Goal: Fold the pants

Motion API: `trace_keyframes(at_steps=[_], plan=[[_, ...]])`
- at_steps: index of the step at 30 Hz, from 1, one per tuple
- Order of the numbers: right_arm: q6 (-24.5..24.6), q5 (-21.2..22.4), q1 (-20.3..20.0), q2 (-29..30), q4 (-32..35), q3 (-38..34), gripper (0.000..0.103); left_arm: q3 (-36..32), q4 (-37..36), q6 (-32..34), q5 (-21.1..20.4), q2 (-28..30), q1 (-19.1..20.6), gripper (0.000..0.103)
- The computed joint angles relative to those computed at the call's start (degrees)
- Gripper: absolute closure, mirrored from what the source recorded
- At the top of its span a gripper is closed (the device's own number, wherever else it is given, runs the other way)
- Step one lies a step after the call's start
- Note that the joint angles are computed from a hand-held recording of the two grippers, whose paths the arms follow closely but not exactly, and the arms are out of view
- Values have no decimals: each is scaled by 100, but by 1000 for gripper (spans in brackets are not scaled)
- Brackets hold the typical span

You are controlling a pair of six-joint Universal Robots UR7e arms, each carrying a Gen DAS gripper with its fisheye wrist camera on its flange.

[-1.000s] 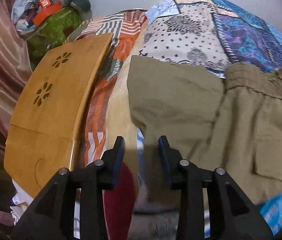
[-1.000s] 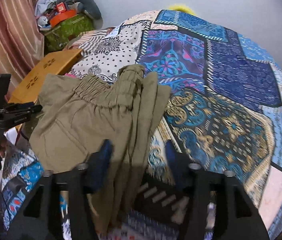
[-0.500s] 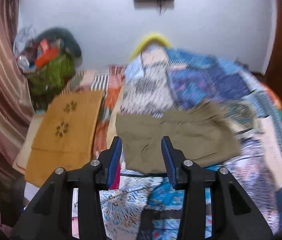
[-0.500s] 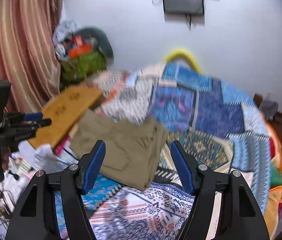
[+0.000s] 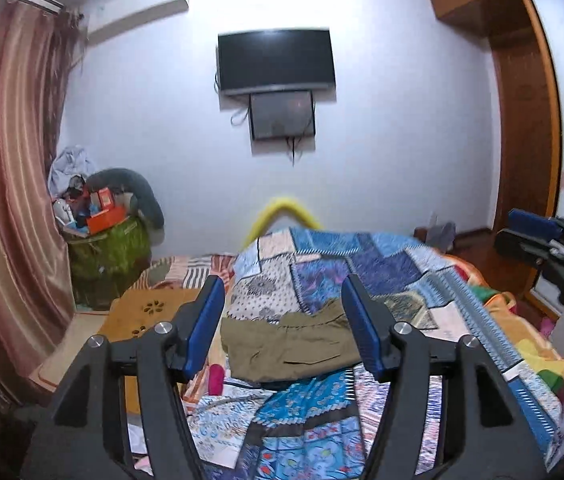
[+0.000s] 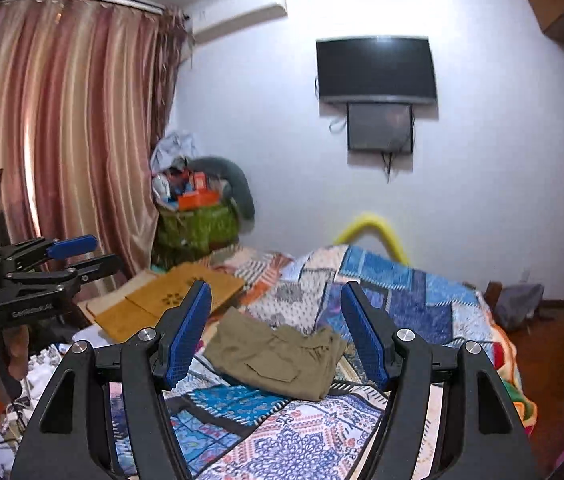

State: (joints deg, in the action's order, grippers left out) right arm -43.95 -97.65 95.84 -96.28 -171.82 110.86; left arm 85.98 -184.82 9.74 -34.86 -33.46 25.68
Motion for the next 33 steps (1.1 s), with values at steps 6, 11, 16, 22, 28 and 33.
trace_keyframes(at_steps=[6,11,16,22,28,33], plan=[[17,326,13,-580,-746,828,40,927,-576,-383,53,-409,-360,35],[-30,311,68,-738,-1214,1202,20,1388,-1121,-312,315,-526,-632,10],[125,229,140,-844,-1458,1419,0,1636,-1355,-439,356,-593,-731,0],[207,100,200,-965,-1550,1542,1,1718,-1301,-594,486,-618,-777,0],[195,7,223,-1008,-1517,1595,1,1744,-1380,-600,559,-572,-811,0],[145,-59,262,-1005,-1487,1603,1,1745,-1394,-598,570,-550,-808,0]])
